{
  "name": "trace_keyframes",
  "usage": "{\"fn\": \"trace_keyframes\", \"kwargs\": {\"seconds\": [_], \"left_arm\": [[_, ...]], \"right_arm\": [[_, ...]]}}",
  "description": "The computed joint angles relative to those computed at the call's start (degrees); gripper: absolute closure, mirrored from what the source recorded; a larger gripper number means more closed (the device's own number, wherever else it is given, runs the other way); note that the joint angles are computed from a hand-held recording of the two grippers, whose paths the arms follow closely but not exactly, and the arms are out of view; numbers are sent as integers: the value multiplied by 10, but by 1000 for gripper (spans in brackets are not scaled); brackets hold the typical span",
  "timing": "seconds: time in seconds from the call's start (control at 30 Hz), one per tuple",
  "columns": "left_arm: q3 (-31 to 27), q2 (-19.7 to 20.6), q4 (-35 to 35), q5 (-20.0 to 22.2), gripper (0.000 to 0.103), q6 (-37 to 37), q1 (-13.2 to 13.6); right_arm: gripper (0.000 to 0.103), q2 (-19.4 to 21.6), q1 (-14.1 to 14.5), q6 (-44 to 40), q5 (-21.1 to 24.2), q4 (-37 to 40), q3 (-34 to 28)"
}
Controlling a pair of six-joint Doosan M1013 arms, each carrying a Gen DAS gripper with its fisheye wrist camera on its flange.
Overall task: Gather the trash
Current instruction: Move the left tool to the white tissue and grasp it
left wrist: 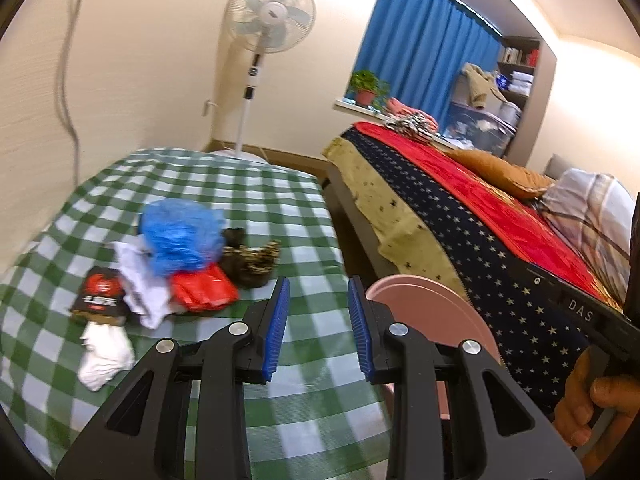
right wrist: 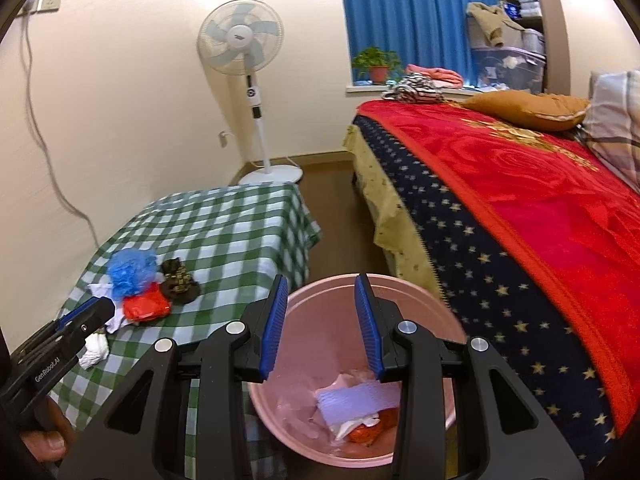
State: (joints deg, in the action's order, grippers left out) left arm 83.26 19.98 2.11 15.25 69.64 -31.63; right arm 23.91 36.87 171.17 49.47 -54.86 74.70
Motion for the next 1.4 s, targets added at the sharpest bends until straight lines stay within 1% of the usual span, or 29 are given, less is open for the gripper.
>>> {"fn": "trace_keyframes", "kwargs": {"seconds": [0.23,0.4,0.7,0.97,1.03,1.23,1.3,1.4], "left_arm": [[15,-9,97,-1,74,-113,16],[22,-11,138,4,74,-160,26],[27,-9,205,21,74,-257,40],[25,-2,256,39,74,-336,48],[26,-1,273,45,74,-366,52],[21,7,311,76,74,-423,61],[19,11,326,87,74,-439,61],[15,15,325,100,74,-444,63]], "right_arm": [[67,29,4,-50,-32,18,-40],[67,51,0,-80,-56,48,-68],[67,91,-5,-124,-85,101,-115],[67,122,-8,-173,-93,142,-154],[67,127,-10,-181,-96,153,-160],[67,147,-15,-212,-99,184,-185],[62,156,-17,-223,-100,195,-196],[60,170,-20,-243,-98,213,-213]]}}
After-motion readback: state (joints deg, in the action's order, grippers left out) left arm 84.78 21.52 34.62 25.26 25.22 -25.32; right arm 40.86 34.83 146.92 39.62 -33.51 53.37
